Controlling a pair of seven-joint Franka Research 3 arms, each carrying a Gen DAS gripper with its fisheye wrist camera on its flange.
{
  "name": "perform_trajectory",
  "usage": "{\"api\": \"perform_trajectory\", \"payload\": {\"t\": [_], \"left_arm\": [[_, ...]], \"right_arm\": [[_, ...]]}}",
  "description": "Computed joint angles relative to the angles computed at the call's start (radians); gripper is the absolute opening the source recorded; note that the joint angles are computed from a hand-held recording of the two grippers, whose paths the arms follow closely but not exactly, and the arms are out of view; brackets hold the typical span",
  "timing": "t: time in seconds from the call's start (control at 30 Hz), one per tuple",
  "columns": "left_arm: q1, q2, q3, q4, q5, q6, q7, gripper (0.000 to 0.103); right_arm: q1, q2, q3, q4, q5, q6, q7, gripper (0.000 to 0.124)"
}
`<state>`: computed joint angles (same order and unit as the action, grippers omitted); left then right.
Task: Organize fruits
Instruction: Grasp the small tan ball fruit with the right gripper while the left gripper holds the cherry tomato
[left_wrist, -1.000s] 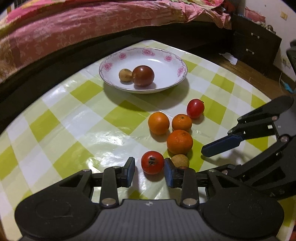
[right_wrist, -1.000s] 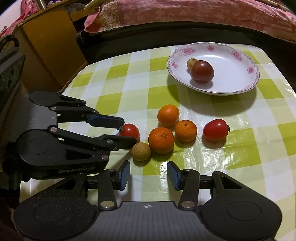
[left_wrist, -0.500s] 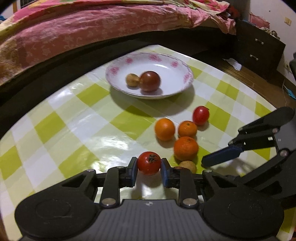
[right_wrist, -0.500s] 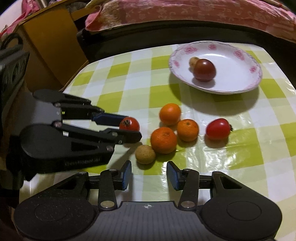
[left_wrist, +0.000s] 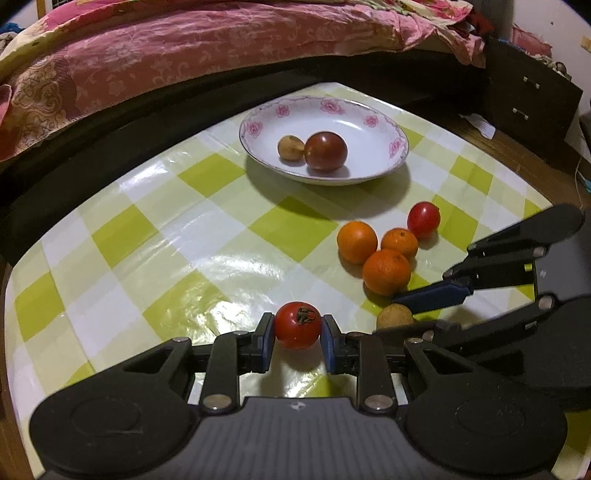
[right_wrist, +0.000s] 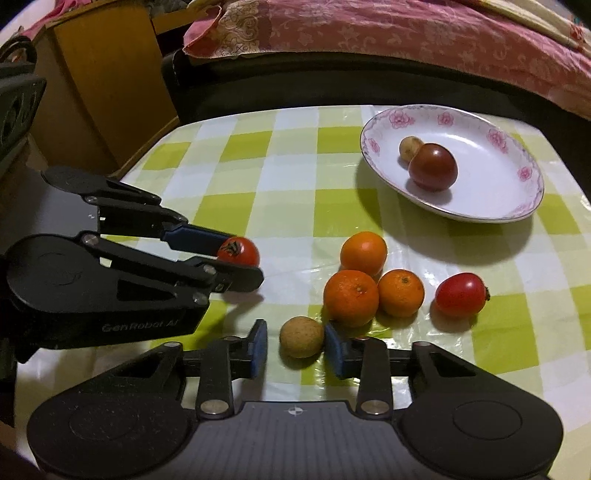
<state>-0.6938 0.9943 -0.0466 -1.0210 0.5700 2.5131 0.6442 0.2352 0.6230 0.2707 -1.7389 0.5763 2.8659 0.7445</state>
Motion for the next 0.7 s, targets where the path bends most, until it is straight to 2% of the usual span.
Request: {"api": "perform_trajectory", "payload": {"t": [0.07, 0.43, 0.7], "left_arm": [[0.000, 0.010, -0.006, 0.014, -0.005, -0.007, 0.014, 0.035], [-0.028, 0.061, 0.010, 0.100, -0.002, -0.065, 0.079, 0.036], [-0.033, 0.057, 0.017, 0.090, 0.006, -0.056, 0.065, 0.036]], "right_arm": [[-0.002, -0.002, -0.004, 0.001, -0.004, -0.006, 0.002, 0.022], [-0.026, -0.037, -0.007, -0.028, 0.023, -0.052, -0.017, 0.022], [-0.012, -0.040, -0.018, -0.032, 0.016, -0.039, -0.038, 0.023]]}}
